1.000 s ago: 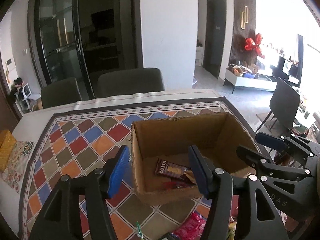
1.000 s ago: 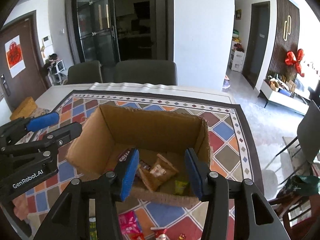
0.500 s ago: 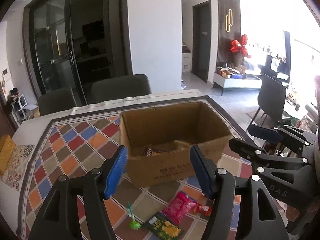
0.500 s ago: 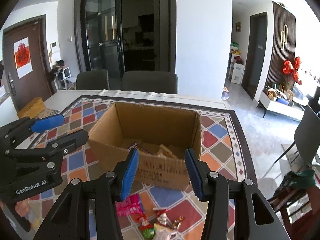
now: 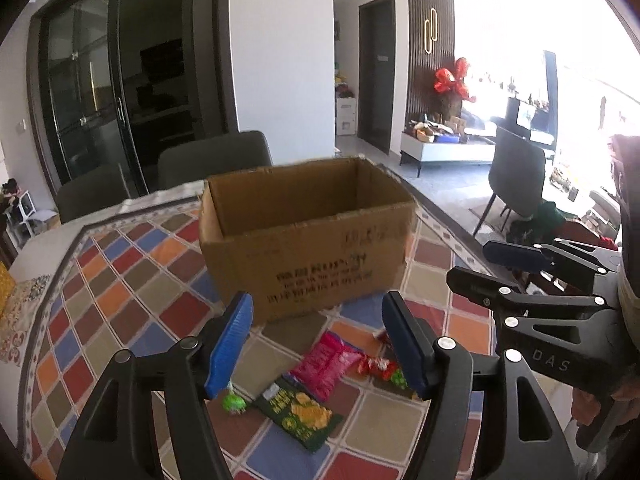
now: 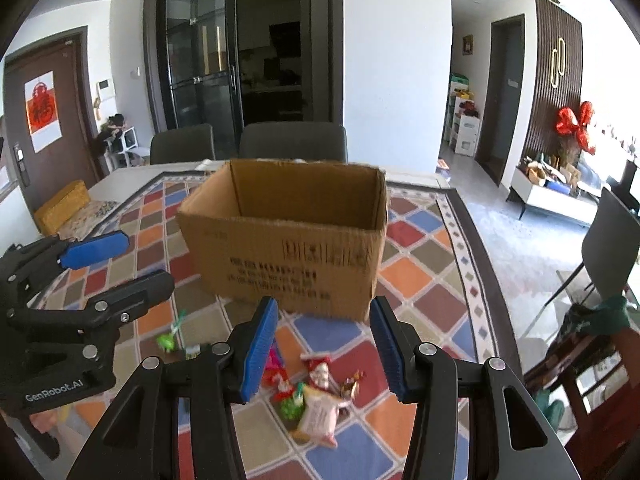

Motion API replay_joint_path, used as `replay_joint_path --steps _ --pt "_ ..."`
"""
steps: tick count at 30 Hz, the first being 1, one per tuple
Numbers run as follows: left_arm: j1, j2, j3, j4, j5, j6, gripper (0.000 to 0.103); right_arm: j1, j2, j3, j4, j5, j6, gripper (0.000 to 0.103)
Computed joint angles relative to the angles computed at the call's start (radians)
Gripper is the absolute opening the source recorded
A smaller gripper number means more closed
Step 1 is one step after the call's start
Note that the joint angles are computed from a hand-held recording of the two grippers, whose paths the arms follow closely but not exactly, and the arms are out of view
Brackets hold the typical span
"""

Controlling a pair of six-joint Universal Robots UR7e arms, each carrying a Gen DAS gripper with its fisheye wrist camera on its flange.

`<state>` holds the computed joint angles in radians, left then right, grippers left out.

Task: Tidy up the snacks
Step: 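Withdraw both tools from the box toward the remaining snacks, then grasp the green lollipop with the left tool while the right tool grasps the DENMAS bag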

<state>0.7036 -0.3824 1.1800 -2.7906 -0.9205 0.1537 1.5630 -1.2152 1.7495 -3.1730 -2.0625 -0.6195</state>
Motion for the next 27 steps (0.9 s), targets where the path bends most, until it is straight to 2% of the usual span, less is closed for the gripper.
replay_joint_path --steps 8,19,27 --pt "0.004 -0.018 0.088 -0.008 -0.049 -0.009 0.066 -0.044 -0.036 0.075 0.033 0.006 0.081 0.049" --pt "0.034 0.001 0.121 -0.006 -0.162 0.099 0.064 -0.092 -0.043 0.133 0.075 -0.016 0.125 0.049" --pt "0.068 0.034 0.066 0.073 -0.27 0.224 0.043 -0.103 -0.025 0.135 0.095 -0.025 0.138 0.049"
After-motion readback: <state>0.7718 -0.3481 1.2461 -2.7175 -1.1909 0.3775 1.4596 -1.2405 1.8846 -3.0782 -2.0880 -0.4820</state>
